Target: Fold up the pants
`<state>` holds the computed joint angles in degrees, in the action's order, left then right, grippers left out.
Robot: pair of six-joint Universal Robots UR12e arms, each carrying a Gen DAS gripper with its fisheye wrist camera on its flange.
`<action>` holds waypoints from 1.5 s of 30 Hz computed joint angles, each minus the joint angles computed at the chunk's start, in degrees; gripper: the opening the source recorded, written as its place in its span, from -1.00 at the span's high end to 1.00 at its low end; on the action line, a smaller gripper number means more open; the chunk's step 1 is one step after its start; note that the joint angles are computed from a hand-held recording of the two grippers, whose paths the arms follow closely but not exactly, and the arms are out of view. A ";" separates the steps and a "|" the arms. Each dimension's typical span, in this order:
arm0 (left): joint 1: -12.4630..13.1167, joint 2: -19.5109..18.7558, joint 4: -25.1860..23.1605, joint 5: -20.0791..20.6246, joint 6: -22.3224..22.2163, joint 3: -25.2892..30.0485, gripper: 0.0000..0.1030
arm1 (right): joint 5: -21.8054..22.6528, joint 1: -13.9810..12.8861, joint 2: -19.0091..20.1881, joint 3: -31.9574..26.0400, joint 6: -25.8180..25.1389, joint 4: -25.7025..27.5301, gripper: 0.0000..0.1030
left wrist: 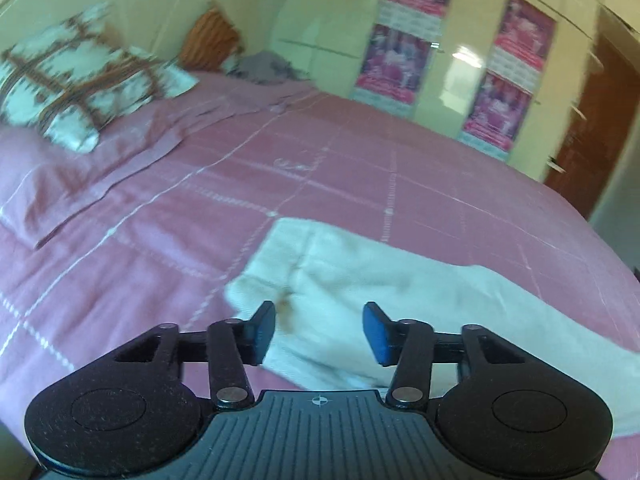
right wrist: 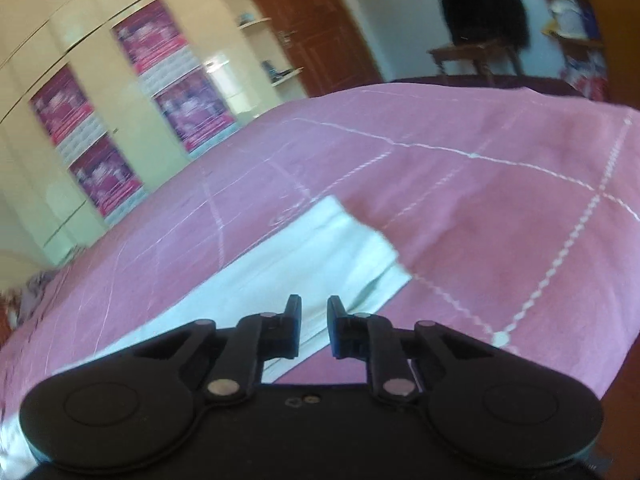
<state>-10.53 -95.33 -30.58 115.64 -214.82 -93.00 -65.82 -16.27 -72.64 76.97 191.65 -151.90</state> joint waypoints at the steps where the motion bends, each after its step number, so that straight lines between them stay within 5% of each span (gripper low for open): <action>1: -0.69 -1.12 0.52 -1.71 1.83 1.44 0.19 | 1.33 0.56 -0.26 0.09 -2.33 0.33 0.84; 8: -7.24 -9.68 2.59 -5.45 6.37 9.15 0.19 | 7.55 7.11 -1.71 1.55 -15.39 2.68 0.87; 14: -11.25 -13.49 2.80 -3.19 10.76 11.43 0.19 | 9.98 11.18 -3.19 4.12 -24.50 2.24 0.87; 18: -12.30 -13.35 1.21 -2.19 12.97 10.78 0.18 | 2.25 13.65 -3.69 5.01 -36.01 8.29 0.91; 24: -13.63 -14.05 5.83 -2.51 15.90 12.48 0.18 | 7.02 11.98 -4.07 4.82 -29.61 3.95 0.86; 26: -13.25 -14.71 1.25 -4.95 14.75 13.25 0.18 | 4.98 12.19 -3.60 4.11 -30.04 5.98 0.84; 28: -12.98 -14.18 2.21 -5.58 14.22 12.06 0.18 | 1.36 12.25 -2.57 2.19 -30.89 11.29 0.86; 31: -12.52 -12.89 -0.12 -1.56 13.46 11.32 0.18 | -2.16 11.33 -1.61 -0.24 -26.85 13.00 0.87; 35: -9.59 -9.45 -1.72 -0.75 10.98 7.65 0.19 | -5.24 7.97 0.22 -3.44 -22.48 14.61 0.99; 37: -8.04 -8.07 -1.48 -2.65 11.79 6.23 0.40 | -3.35 5.42 1.38 -5.90 -16.45 17.34 1.00; 43: -7.61 -7.53 -2.65 0.56 13.59 6.65 0.48 | -10.07 1.75 4.96 -9.74 -7.85 14.44 1.00; 45: -7.60 -7.55 0.10 1.66 14.03 6.52 0.40 | -7.19 0.61 4.68 -9.35 -3.82 13.71 0.99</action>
